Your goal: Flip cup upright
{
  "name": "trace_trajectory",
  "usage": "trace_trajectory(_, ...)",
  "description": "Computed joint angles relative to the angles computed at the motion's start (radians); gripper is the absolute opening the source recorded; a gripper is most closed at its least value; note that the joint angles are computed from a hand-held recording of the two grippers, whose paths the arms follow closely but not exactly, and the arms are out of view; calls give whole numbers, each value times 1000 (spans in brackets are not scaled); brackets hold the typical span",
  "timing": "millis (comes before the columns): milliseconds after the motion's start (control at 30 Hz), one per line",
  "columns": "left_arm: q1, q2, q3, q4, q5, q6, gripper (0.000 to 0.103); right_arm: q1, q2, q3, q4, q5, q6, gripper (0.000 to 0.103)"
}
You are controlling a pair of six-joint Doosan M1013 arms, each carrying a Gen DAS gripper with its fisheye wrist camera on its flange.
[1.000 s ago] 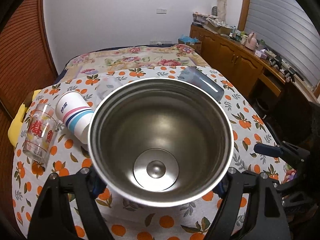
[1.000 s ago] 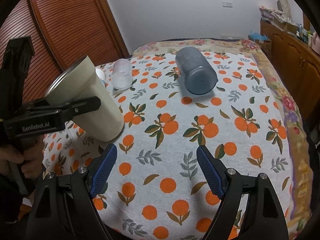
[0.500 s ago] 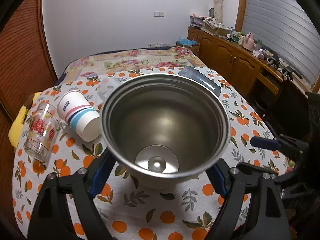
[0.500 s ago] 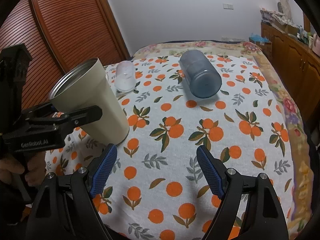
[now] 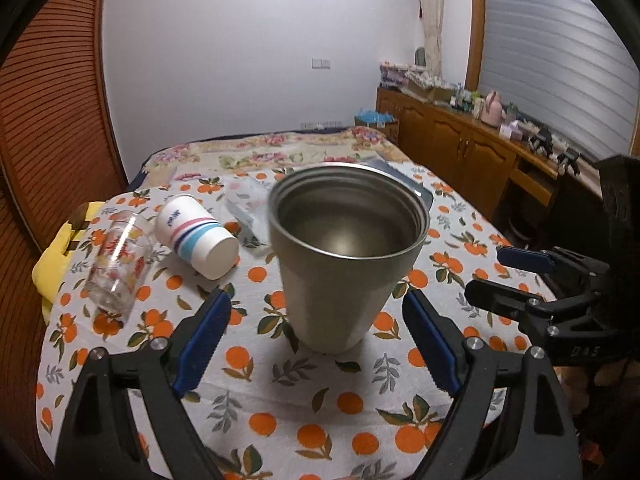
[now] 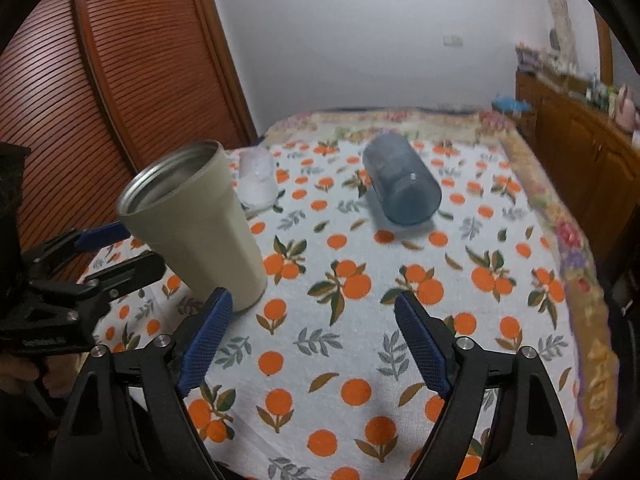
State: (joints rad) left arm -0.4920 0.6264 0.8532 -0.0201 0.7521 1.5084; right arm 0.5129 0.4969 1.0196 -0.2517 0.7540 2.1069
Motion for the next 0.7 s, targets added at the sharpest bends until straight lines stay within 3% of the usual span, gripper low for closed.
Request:
trace_trajectory(267, 6, -76, 122, 110, -138, -108, 88, 50, -28, 49, -280, -79, 234, 94)
trace_trajectory(367, 9, -91, 147, 140, -155, -151, 89, 67, -38, 67, -376, -100, 323, 99)
trace_trajectory(700, 7, -127, 215, 243, -201, -269, 95, 88, -45, 87, -495, -102, 434, 101)
